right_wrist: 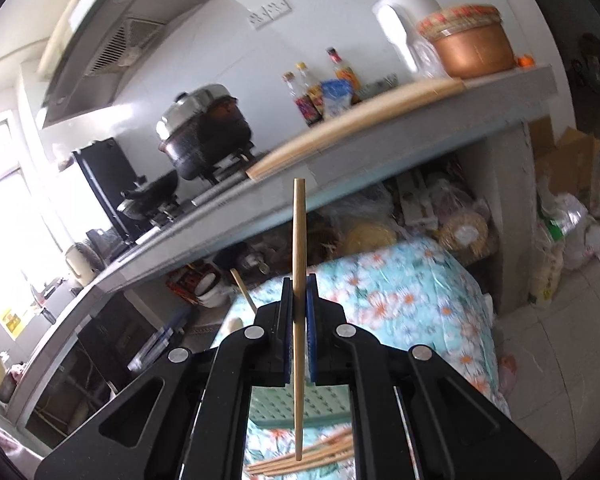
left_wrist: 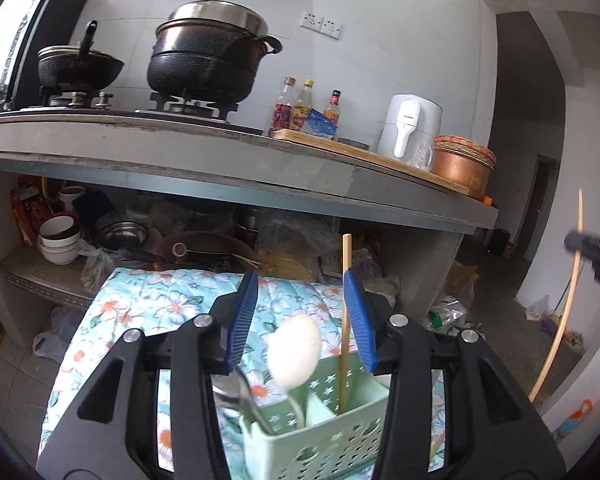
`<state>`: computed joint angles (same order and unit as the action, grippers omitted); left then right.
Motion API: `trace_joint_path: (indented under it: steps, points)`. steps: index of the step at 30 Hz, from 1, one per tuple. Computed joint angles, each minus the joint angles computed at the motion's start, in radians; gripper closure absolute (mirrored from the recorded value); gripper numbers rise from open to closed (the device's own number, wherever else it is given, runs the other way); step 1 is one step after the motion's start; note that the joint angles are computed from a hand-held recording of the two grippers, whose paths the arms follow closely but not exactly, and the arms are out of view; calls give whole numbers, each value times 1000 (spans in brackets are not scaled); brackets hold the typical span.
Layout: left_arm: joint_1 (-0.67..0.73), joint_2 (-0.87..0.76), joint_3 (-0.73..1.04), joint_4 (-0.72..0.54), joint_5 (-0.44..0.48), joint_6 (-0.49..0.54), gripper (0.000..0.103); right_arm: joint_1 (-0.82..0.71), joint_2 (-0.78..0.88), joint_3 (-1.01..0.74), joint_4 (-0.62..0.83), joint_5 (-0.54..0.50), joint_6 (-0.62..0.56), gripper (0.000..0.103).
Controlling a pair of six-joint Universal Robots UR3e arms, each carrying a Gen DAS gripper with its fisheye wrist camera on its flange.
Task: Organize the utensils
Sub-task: 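Carry both chopsticks over the mint-green holder and lower them in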
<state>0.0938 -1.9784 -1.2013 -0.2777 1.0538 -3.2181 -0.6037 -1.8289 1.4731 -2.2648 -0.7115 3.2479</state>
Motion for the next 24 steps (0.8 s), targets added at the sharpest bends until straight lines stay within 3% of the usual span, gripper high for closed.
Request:
trace_joint_path:
  steps: [5, 13, 20, 24]
  points:
    - [61, 94, -140, 21, -19, 20, 60, 127, 202, -248, -71, -48, 58, 97]
    - [165, 207, -317, 38, -38, 49, 57, 358, 564, -705, -50, -244, 66, 97]
    - [202, 213, -343, 13, -38, 65, 56, 473, 743, -881, -25, -366, 24, 97]
    - [209, 206, -344, 7, -46, 68, 56, 520, 788, -874, -22, -418, -25, 97]
